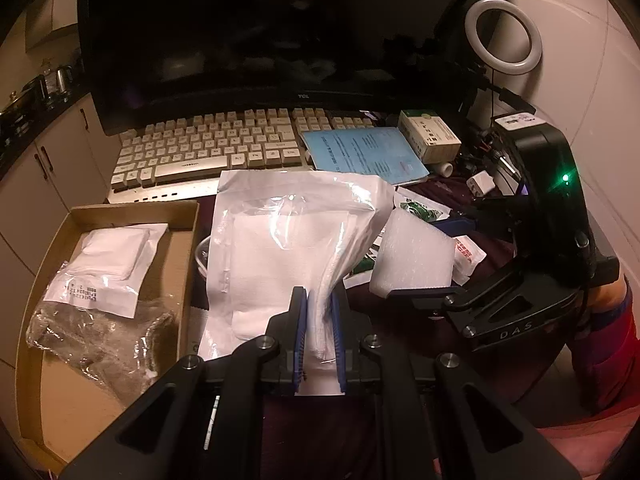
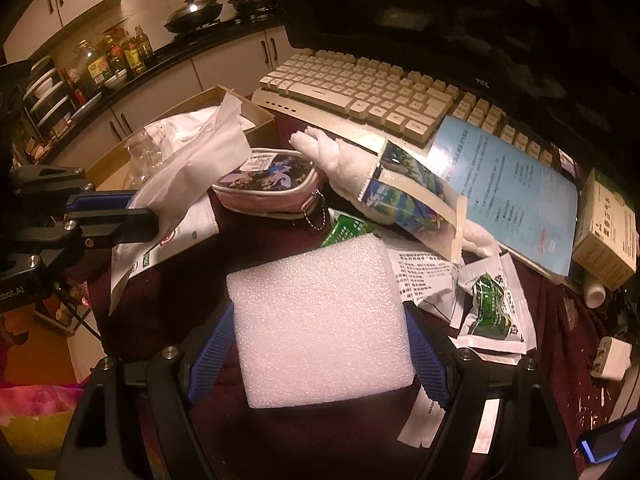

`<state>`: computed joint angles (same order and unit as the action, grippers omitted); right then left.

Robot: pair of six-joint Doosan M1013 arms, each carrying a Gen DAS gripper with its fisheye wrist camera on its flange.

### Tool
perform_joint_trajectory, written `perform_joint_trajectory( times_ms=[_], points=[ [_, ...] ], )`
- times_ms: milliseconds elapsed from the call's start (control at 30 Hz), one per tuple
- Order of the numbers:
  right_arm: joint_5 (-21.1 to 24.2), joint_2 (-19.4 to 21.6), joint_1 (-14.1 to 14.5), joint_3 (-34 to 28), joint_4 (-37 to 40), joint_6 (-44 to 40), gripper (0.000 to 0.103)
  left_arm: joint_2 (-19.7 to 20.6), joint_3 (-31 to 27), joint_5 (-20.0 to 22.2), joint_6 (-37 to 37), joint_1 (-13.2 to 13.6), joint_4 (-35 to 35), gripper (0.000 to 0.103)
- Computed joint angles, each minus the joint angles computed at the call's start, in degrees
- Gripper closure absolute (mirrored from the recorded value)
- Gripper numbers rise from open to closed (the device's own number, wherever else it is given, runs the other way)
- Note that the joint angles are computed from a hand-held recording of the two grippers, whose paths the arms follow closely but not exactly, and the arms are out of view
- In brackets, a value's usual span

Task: Organize soft objects
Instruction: 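Carry the foam block and the gauze packet over the cardboard box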

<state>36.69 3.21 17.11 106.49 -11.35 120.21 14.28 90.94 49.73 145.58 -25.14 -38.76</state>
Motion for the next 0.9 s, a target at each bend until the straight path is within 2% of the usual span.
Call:
perform_joint_trajectory(
  times_ms=[400, 900],
  points=[
    [-0.5, 0.8, -0.1, -1.9, 1.5, -2.8, 0.018, -0.6, -0.8, -0.2, -0.9, 1.4, -1.1, 0.091],
    [-0.5, 2.9, -0.3, -6.5, 4.3, -9.0, 0.018, -1.9, -0.2, -3.1, -2.3, 4.0, -2.2, 0.091]
  ],
)
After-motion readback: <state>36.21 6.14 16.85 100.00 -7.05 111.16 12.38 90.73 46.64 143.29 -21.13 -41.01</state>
